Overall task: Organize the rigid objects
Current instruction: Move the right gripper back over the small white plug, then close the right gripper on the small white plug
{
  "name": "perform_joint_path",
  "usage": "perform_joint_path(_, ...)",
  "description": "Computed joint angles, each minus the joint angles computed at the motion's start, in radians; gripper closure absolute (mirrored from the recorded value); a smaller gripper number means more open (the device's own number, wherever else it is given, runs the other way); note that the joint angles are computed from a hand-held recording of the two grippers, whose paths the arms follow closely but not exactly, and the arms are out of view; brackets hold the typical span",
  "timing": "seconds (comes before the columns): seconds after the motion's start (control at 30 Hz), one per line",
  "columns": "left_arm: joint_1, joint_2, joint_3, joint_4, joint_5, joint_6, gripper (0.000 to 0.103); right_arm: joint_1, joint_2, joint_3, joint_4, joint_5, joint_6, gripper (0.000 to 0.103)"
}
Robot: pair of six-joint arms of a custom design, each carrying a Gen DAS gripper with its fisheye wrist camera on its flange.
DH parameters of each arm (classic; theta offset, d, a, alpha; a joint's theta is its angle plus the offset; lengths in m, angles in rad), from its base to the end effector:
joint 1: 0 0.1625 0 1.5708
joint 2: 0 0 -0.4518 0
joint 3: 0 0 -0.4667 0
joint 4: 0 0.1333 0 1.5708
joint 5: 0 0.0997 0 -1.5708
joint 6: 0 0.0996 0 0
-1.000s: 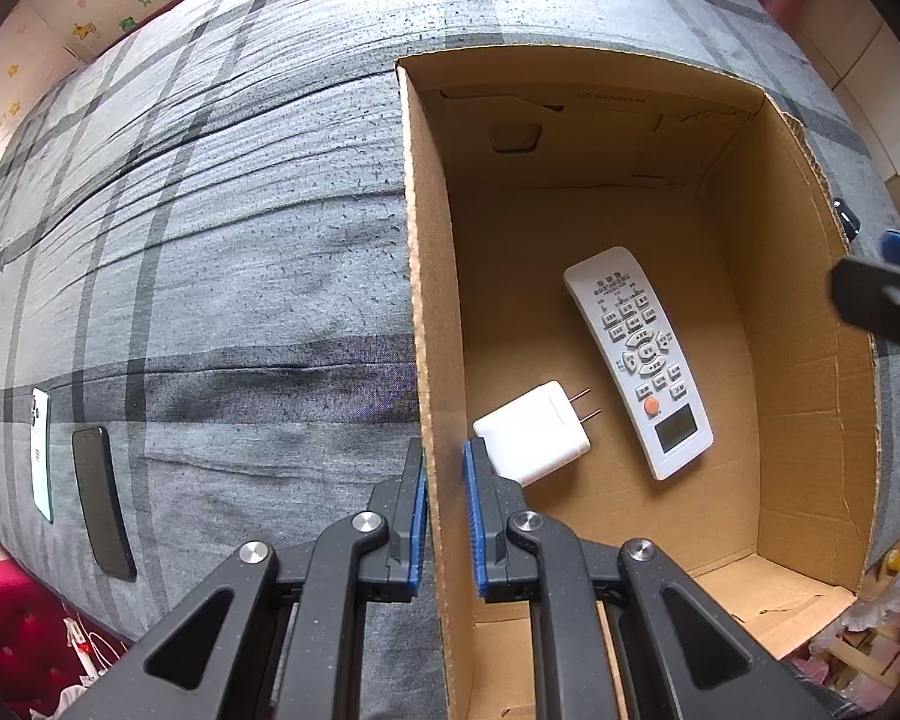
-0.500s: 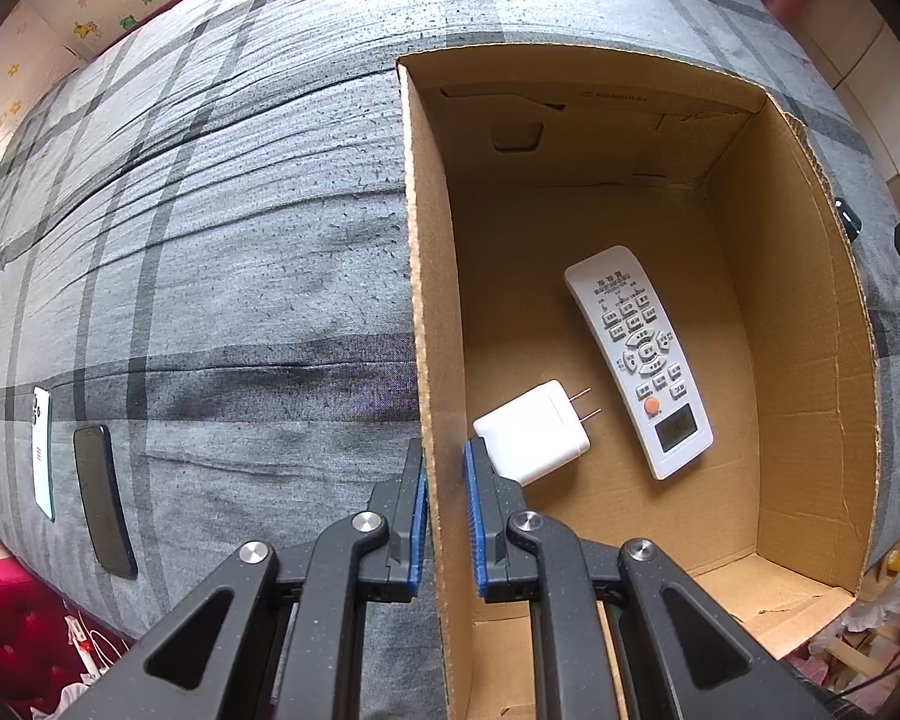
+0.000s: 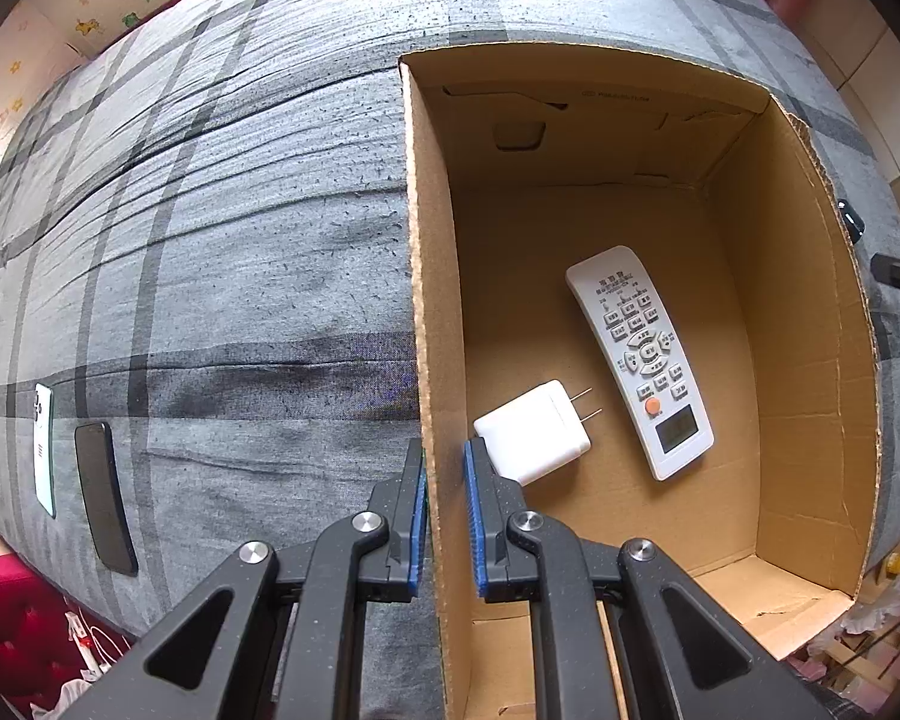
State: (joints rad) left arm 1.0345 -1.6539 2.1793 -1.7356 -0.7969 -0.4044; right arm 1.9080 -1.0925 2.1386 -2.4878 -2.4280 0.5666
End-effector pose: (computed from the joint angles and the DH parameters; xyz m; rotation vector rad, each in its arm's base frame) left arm -0.0475 -0.4771 0.2768 0.3218 2.2819 -0.0510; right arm 0.2308 -0.4831 0.0822 -0.1955 -2.2902 0.3248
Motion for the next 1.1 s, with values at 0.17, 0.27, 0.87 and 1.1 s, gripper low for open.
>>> perform_joint_path(0.17,0.0,-0.001,0.001,0.0,0.002,-0.002,0.091,-0.047,0.006,0.029,-0.036,0.017,-0.004,0.002)
perform_joint_path(0.27,-0.002,0.001,0.0,0.002,0.004,-0.006,0.091,-0.075,0.007,0.043,-0.052,0.039,0.011,0.002)
perform_joint_path(0.87,-0.003,0.001,-0.002,0.01,0.006,-0.012,0.091,-0.174,0.012,0.06,-0.095,0.106,-0.053,0.038)
perform_joint_path(1.1,-0.006,0.003,-0.002,0.01,0.006,-0.014,0.091,-0.137,0.033,0.044,-0.068,0.068,-0.039,0.069)
